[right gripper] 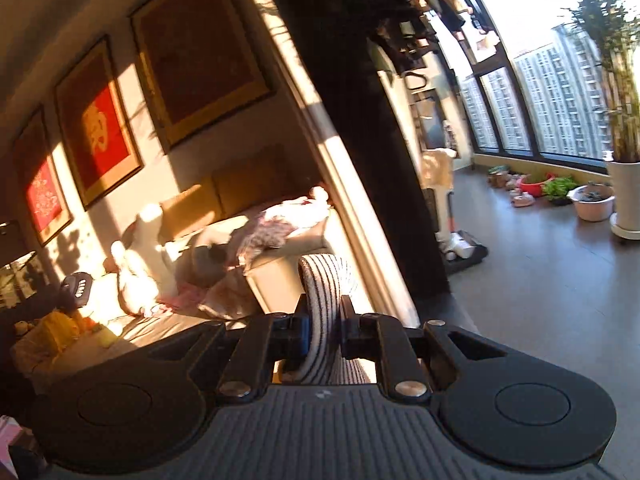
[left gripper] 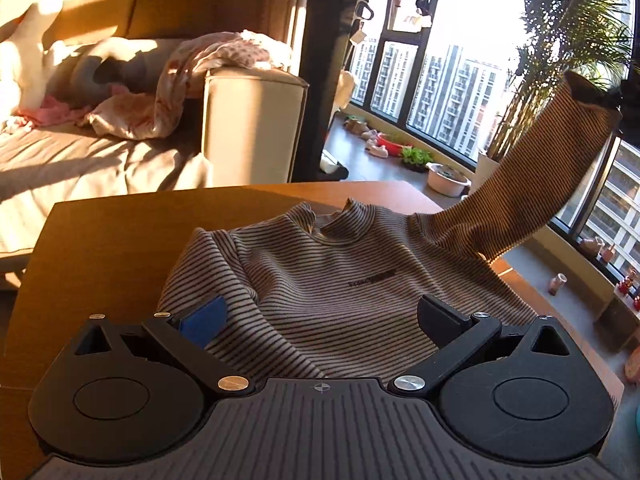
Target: Fold clothes
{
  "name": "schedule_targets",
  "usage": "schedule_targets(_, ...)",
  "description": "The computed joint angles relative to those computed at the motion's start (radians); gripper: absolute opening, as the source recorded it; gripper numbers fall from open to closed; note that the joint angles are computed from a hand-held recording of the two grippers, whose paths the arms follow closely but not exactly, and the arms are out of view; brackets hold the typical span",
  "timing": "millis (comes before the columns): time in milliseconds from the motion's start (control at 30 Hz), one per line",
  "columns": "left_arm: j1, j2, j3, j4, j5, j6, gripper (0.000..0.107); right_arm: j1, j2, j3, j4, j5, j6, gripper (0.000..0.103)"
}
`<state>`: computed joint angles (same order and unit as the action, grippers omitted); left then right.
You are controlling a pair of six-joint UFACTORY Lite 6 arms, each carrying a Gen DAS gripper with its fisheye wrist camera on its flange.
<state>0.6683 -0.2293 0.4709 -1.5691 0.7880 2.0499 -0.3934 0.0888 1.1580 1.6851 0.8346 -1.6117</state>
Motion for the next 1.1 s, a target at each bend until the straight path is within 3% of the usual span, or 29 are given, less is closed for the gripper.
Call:
schedule_targets(333,0.166,-0.087,-0.059,0.15,0.067,0.015,0.103,0.478,0.223,0.224,-0.017,-0.191,0.102,0.013)
schedule_targets(433,0.193,-0.06,-0.047,0.171,0.069,0.014,0.103,0.541,0.265,0.254,-0.014,-0.233,0.095,0.021)
schedule_targets(500,0.195,-0.034,-0.034,0.164,0.058,0.014,0.103,0.556,0.253,0.237,0.0,-0.233,0.072,0.035)
schedule_targets(567,0.189,-0.005,-0.018,0.152,0.035,0.005,0.103,0.55,0.208,0.184,0.009,-0.222,0.045,0.043)
schedule_targets(633,0.184,0.027,0.003,0.144,0.021,-0.01,0.103,0.529,0.149,0.118,-0.021,-0.21,0.048,0.044)
schedule_targets(700,0.18,0.055,0.021,0.135,0.011,-0.024,0.103,0.495,0.094,0.042,-0.111,-0.176,0.117,0.044)
schedule_targets(900,0.157,0.095,0.057,0.096,-0.019,-0.078,0.103,0.387,0.019,-0.277,-0.466,0.077,0.425,0.044)
schedule_targets(1000,0.147,0.097,0.065,0.091,-0.036,-0.109,0.103,0.323,0.065,-0.43,-0.475,0.177,0.479,0.044)
schedule_targets(1100,0.141,0.08,0.064,0.099,-0.046,-0.144,0.103,0.293,0.128,-0.498,-0.405,0.211,0.452,0.043)
